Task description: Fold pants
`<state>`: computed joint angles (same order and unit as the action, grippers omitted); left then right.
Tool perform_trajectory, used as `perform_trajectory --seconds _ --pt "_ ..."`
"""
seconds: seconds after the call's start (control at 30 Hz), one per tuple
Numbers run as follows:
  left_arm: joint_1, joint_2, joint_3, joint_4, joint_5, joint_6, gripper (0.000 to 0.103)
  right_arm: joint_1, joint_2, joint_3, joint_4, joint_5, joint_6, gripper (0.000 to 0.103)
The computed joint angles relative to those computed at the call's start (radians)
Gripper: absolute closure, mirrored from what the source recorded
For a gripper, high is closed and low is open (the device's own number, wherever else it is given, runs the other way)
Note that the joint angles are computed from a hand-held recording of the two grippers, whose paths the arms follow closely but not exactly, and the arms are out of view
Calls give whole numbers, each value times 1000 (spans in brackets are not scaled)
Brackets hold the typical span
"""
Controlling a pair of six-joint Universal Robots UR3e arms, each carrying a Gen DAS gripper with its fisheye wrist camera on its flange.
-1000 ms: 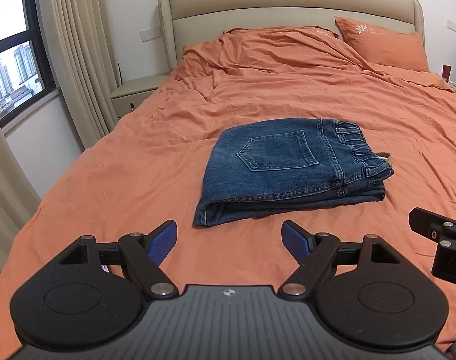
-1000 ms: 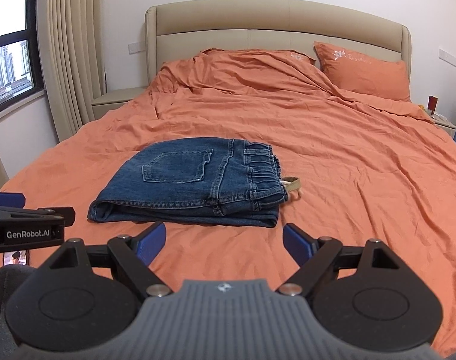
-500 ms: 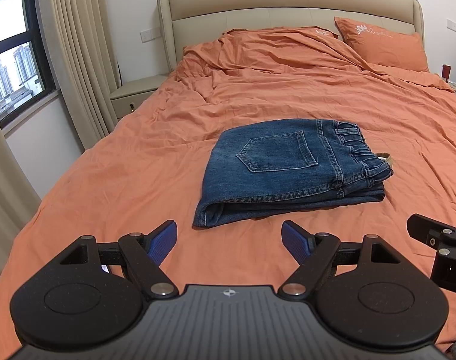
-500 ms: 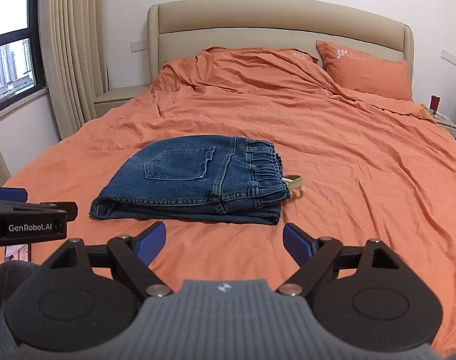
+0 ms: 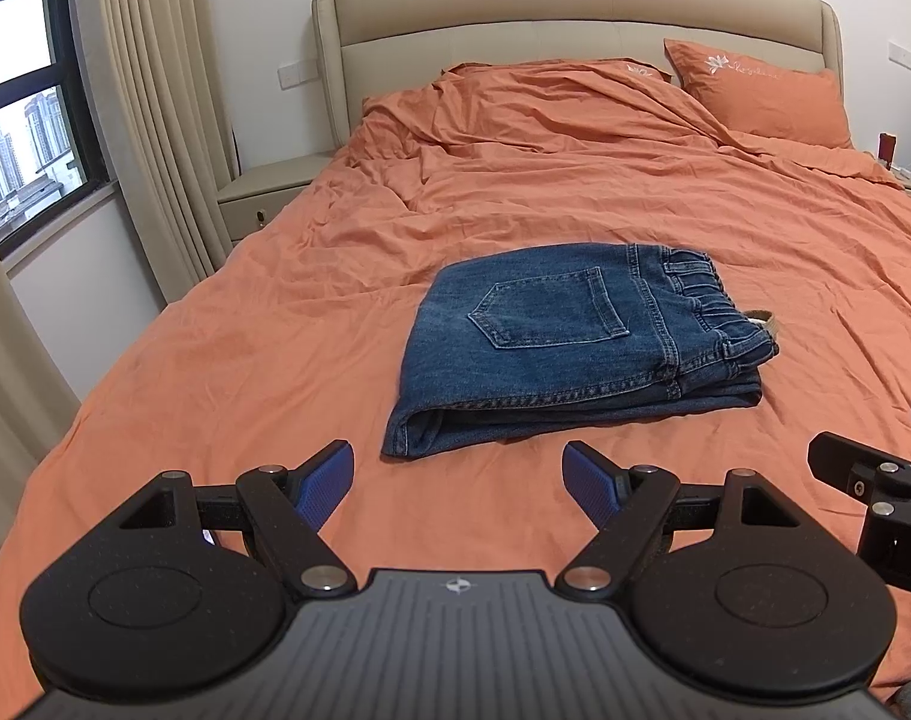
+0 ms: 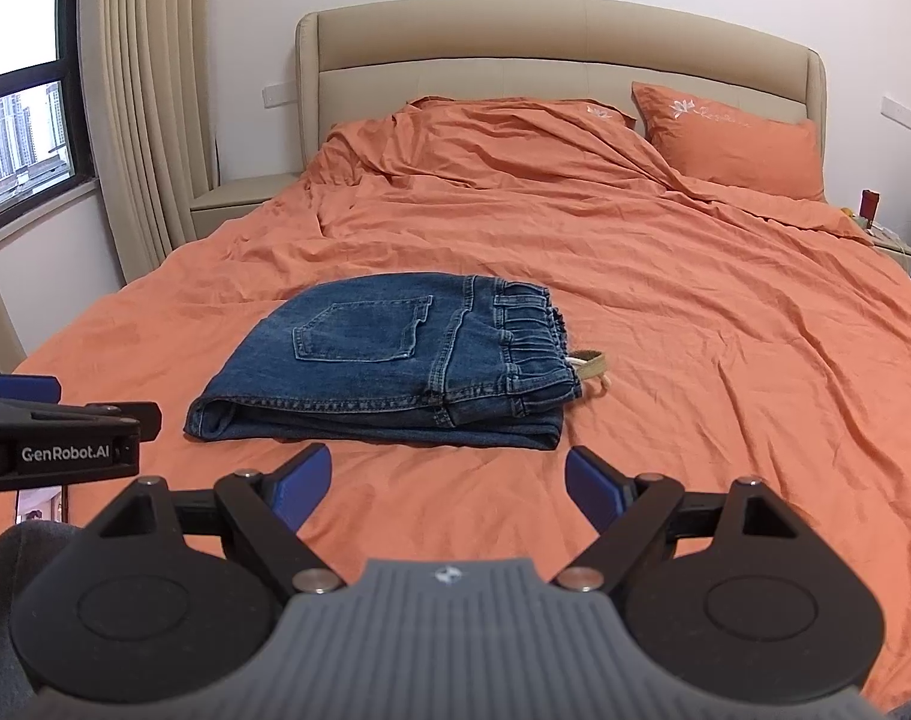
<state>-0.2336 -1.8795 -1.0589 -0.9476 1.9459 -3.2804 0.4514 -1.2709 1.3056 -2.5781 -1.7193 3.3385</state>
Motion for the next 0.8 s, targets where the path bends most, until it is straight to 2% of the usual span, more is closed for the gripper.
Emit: perform_trajectory --seconds 0.8 --pt "18 21 -21 11 -14 5 10 18 -1 -12 19 -13 4 22"
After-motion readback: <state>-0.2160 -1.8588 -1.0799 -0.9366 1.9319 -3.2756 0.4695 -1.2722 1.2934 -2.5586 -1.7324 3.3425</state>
